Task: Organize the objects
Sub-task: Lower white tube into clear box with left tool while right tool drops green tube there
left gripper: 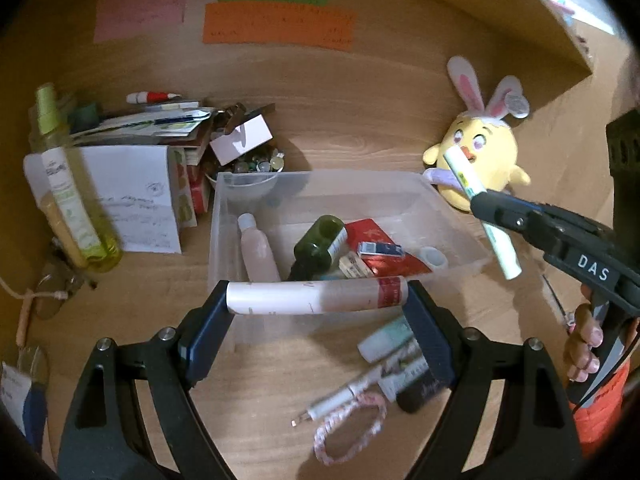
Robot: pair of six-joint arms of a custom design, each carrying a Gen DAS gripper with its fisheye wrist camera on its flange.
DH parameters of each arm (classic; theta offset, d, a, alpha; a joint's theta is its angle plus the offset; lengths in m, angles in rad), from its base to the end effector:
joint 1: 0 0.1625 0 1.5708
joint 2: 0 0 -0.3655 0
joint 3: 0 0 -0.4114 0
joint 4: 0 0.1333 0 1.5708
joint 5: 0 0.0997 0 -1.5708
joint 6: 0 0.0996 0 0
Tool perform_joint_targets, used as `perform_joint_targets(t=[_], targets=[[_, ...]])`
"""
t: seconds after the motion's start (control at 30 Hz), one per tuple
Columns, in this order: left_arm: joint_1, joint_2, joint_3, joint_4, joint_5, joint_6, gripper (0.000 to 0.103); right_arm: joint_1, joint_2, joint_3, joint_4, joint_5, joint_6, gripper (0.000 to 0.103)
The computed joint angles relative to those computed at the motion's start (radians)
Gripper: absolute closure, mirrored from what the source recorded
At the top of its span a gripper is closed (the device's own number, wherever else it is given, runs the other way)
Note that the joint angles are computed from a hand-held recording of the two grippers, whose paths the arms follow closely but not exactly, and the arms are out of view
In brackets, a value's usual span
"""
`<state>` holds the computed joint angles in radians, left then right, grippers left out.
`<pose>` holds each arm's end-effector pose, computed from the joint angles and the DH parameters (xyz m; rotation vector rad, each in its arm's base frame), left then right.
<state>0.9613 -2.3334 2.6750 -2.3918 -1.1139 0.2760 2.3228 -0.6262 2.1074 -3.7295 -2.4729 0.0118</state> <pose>-0.0063 -0.3186 0.2556 1.0090 2.4829 -0.7481 0.3472 -0.2905 -0.0187 0.4635 -2.2738 1.1608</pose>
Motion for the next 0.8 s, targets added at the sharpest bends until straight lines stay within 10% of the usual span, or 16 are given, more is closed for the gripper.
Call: perform_joint_targets(t=[0.33, 0.8], targets=[[0.060, 0.353, -0.098, -0.163, 0.007, 0.020, 0.019, -0.119, 0.040, -0.064, 0.125, 0.016, 0.005, 0.089], [0.089, 0.402, -0.127, -0.141, -0.027, 0.025, 0.018, -0.162, 0.034, -0.069, 0.262, 0.048, 0.052, 0.089]])
